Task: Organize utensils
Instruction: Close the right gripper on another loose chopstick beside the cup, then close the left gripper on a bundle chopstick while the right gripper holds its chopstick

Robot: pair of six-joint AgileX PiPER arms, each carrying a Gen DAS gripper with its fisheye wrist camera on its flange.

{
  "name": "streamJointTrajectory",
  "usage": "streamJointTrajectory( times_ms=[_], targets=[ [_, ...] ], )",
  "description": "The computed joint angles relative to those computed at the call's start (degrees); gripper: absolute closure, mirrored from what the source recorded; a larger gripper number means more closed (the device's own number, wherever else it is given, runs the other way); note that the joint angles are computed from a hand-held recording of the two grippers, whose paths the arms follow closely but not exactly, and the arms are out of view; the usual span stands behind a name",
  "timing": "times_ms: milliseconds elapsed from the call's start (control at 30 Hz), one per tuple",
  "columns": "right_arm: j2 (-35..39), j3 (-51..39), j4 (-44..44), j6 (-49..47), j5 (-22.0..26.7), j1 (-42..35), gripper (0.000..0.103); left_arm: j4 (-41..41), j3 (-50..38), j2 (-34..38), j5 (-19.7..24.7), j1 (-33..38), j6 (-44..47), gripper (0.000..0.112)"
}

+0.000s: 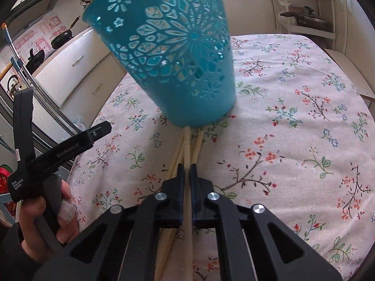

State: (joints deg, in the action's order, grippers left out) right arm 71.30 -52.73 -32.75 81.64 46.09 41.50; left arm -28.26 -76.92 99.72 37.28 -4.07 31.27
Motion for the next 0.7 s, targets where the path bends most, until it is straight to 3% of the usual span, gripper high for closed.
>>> streamJointTrajectory(
  times_ms=[333,533,700],
  targets=[
    [-6.1,5.0,-3.8,7.2,4.3,1.1,0.097,2.4,1.6,-1.7,-0.9,-1.4,-0.7,0.028],
    [-9.8,9.9,-3.6,8.9,-2.0,-2.4,0.097,-2.2,5.9,-6.2,3.3,-4.4,7.3,0.026],
    [-12.3,13.1,-1.5,8.4,-8.2,-5.8,0.097,3.1,5.4,-6.8,4.7,-9.3,2.5,0.026]
  ],
)
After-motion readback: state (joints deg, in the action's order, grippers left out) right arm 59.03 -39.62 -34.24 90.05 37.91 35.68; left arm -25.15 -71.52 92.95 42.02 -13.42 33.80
